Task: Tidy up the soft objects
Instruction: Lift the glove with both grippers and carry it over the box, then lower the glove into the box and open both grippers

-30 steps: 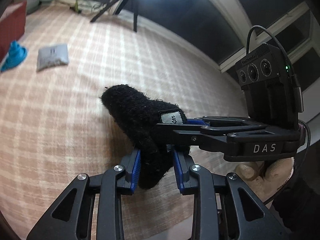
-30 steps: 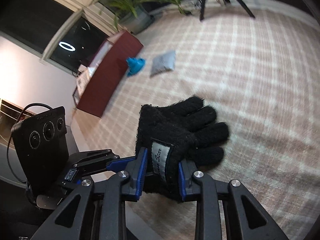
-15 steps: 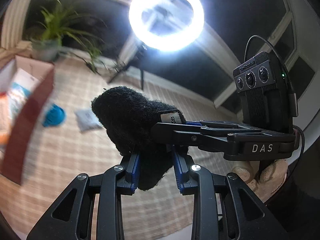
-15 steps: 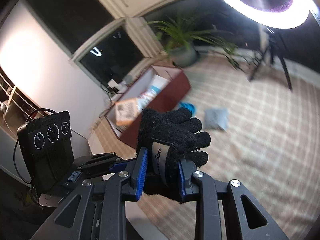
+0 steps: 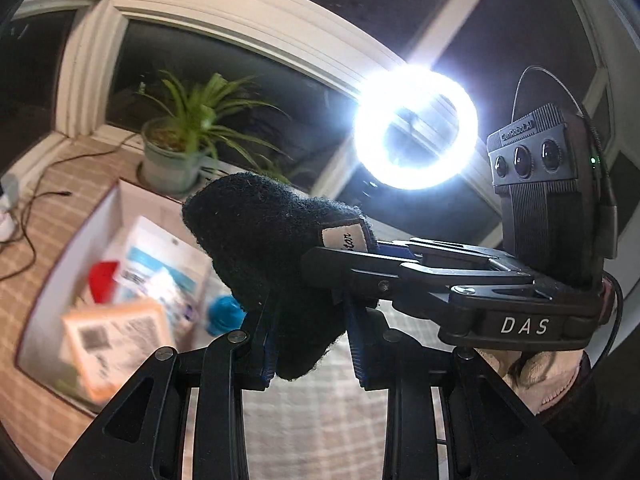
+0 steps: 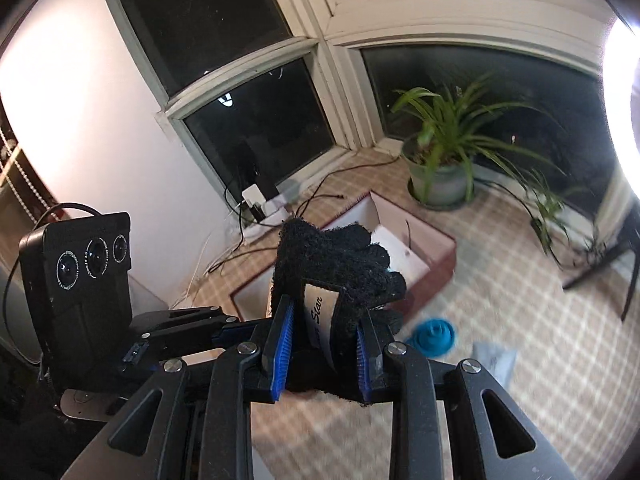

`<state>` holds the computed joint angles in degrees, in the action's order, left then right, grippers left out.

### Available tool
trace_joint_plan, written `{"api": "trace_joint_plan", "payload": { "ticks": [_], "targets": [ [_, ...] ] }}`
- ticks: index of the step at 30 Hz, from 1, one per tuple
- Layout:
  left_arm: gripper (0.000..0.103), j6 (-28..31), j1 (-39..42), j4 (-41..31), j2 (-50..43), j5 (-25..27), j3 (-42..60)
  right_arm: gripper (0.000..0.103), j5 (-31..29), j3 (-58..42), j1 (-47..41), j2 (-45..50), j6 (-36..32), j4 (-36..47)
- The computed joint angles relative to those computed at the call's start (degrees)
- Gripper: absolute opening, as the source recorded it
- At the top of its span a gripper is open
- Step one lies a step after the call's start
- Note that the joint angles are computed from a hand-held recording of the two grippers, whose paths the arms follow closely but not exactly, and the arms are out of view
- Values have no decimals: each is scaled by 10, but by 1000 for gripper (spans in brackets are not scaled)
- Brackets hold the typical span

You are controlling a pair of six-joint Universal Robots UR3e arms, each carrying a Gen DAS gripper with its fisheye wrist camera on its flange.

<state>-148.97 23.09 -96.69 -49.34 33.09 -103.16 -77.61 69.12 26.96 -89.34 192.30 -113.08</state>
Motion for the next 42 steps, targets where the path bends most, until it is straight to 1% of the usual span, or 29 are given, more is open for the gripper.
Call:
{"api": "trace_joint_plan", "payload": {
  "ticks": [1,2,5,7,9,13,17,21,24,28,29,30,31,32,33,34,36,40,42],
  "targets": [
    [27,1,4,7,-9,0,1,24,-2,-22,3,21,0,1],
    [27,-29,-11,62,-33,8,-7,24,-7,-51,7,48,0,4],
    [27,-46,-15,116,-82,16,-5,24,-20,-121,15,110,-2,15],
    [27,-38,-6,113,-92,15,-2,25,-24,-161,16,145,-4,24],
    [27,-44,-9,134,-123,18,5,24,-27,-205,15,179,-5,37],
    [27,-72,-24,185,-168,31,7,24,-26,-257,4,231,-12,50],
    [27,-111,-47,253,-227,49,9,24,-18,-298,-9,276,-19,61],
    [27,-127,-59,264,-269,68,31,24,0,-343,-23,320,-24,78],
    [27,-135,-68,271,-294,91,44,24,7,-358,-27,344,-24,79],
    [29,-141,-68,262,-306,116,55,24,20,-382,-30,372,-27,88],
    [31,-141,-65,259,-304,119,54,27,23,-388,-31,376,-27,90],
    [33,-141,-61,256,-301,123,53,27,24,-391,-31,379,-27,91],
    [37,-141,-57,250,-297,126,53,27,26,-392,-31,380,-28,90],
    [40,-141,-52,246,-293,128,52,29,28,-396,-31,382,-28,92],
    [46,-142,-46,245,-288,132,49,32,30,-395,-31,381,-28,90],
    [48,-143,-41,244,-283,135,46,34,33,-392,-32,379,-29,87],
    [48,-140,-29,238,-271,141,40,44,34,-396,-31,381,-27,86],
    [48,-127,-6,220,-244,148,27,45,48,-369,-37,367,-19,72],
    [48,-114,11,201,-228,143,23,46,52,-350,-40,355,-17,66]
  ]
}}
